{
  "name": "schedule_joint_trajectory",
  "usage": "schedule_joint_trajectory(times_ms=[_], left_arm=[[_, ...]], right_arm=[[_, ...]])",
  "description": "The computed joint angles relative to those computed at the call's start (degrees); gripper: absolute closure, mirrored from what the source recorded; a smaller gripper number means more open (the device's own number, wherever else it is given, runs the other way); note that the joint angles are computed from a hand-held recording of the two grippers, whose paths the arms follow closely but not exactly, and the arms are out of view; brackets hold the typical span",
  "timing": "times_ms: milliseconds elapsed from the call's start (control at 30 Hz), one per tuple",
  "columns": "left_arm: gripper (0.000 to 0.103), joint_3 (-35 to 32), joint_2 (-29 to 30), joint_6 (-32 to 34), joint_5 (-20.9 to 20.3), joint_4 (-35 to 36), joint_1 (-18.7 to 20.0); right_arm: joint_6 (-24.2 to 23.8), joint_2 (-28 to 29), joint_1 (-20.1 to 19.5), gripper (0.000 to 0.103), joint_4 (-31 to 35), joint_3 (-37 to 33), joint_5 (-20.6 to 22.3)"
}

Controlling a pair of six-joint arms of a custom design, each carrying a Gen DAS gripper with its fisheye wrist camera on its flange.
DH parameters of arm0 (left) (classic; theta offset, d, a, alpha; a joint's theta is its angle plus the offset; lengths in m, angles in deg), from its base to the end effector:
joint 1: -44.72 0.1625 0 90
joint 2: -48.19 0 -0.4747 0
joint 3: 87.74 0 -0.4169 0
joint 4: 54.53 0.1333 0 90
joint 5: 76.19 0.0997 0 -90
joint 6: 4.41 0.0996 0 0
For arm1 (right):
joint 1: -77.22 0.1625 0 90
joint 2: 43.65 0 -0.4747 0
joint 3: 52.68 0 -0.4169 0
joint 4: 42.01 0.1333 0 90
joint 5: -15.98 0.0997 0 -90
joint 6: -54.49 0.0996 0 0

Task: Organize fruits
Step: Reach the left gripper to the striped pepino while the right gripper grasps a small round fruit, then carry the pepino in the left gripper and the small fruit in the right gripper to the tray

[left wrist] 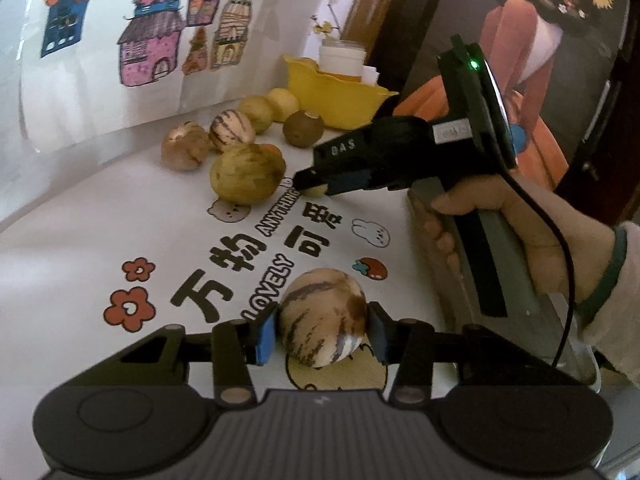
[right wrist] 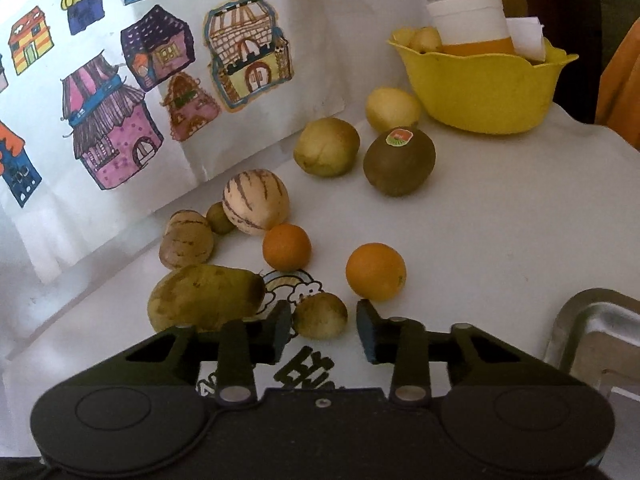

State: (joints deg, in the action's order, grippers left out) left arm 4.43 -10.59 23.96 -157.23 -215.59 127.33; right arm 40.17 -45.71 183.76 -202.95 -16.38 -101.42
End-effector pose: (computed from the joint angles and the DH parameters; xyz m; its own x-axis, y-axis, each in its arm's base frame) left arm 0.0533 -0.7462 0.3221 -0.8243 0.4017 -0.3989 0.5609 0.6752 -0.4791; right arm 0.3548 -0.8875 -0.0663 -0.8440 -0.1795 0.5053 -0.4510 0.7474 -0.4878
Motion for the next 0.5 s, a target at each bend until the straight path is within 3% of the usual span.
schedule_joint_trajectory(times_ms=[33,267,500], left_arm=[[0.053,0.0,0.0,-0.2,0.1,-0.1,0.0],[0.054,0.1,0.0,-1.3,0.6,-0.6,-0.1],[0.054,0.0,-0.2,0.3,0.3,-0.5,-0.7]], right_arm=[[-0.4,0.1,0.0,0.072,-0.1,0.0,0.1],[-1.1,-1.4,0.1,0.072,-2.4,3.4,0.3],[-2.5,-7.1,0.4,0.072,-10.6,14.6,2.2]])
